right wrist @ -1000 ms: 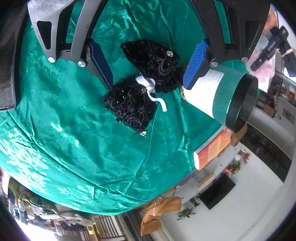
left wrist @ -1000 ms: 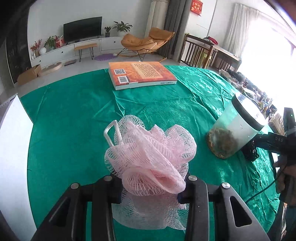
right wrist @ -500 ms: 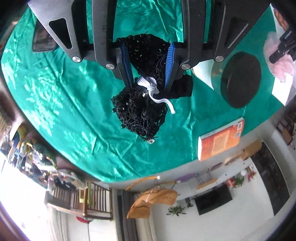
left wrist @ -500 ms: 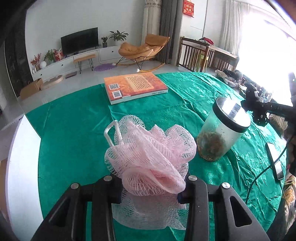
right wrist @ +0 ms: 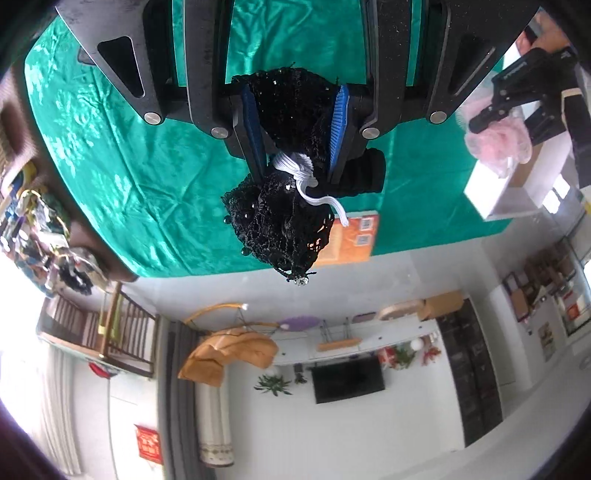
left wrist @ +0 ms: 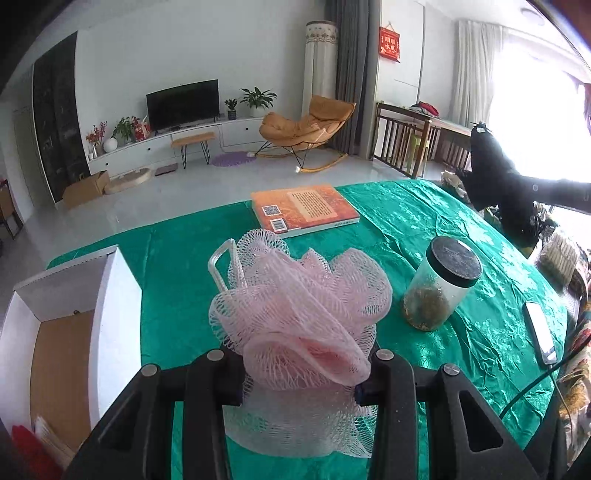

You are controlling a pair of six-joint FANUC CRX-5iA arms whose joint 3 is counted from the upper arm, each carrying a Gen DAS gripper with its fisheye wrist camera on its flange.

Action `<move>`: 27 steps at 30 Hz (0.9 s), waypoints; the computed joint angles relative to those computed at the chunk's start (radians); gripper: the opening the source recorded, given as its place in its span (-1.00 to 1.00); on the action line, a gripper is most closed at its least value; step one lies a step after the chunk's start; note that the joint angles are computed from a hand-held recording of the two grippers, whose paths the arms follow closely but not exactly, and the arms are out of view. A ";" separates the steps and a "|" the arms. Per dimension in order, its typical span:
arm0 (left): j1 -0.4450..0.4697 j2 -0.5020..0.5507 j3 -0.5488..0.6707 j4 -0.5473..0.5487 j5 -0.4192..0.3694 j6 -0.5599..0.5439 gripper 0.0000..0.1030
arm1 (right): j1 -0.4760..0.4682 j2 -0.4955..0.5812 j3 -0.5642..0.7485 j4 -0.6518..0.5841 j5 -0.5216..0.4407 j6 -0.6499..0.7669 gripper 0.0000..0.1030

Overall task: Organize soft objects
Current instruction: 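Lift both items over the white box and open both tools to drop them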

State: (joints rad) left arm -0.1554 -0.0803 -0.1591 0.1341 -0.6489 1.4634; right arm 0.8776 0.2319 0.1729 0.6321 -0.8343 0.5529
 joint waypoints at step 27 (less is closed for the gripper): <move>0.395 -0.537 -0.200 -0.476 -0.402 0.380 1.00 | 0.324 0.466 0.743 -0.465 -0.124 0.564 0.41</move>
